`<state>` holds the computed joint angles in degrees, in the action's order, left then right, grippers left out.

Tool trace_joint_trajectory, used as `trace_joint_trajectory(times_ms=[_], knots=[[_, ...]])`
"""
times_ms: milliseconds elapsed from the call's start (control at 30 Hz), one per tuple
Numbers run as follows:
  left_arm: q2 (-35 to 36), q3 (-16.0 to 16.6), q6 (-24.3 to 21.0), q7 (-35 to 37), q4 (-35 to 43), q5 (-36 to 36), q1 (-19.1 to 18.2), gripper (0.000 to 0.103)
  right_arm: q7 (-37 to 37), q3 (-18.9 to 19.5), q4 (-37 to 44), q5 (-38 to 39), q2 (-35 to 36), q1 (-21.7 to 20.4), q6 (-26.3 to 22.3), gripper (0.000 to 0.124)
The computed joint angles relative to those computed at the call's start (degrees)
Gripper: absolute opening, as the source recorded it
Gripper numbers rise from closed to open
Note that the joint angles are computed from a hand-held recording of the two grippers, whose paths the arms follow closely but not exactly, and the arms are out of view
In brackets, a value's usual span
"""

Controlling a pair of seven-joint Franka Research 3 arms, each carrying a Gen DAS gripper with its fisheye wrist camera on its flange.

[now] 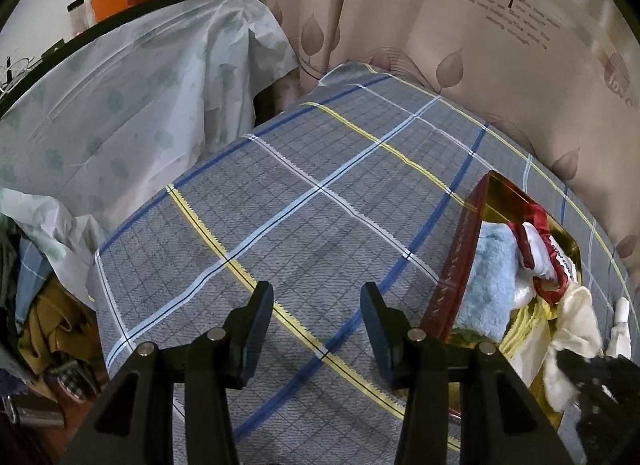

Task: Organize soft objects
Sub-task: 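Carry the cream cloth into the gold tray and release with the right tool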

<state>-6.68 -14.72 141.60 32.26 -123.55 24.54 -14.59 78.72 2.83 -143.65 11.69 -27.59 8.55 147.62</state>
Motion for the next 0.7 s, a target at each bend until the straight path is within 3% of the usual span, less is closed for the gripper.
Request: trace_joint_trajectory(times_ms=[300, 400, 533, 700], knots=[[0.1, 0.0, -0.1, 0.6, 0.0, -0.3, -0.1, 0.046, 0.0, 0.4, 0.1, 1.4, 2.5, 1.7, 1.5, 0.018], [0.1, 0.0, -0.2, 0.6, 0.0, -0.4, -0.1, 0.046, 0.5, 0.2, -0.4, 1.7, 1.7, 1.8, 1.6, 0.024], [0.2, 0.0, -0.4, 0.8, 0.2, -0.4, -0.2, 0.046, 0.9, 0.0, -0.8, 1.6, 0.4, 1.5, 1.7, 0.041], [0.5, -0.2, -0.5, 0.4, 0.5, 0.1, -0.4, 0.046, 0.5, -0.2, -1.3, 1.9, -1.6, 1.4, 1.4, 0.051]])
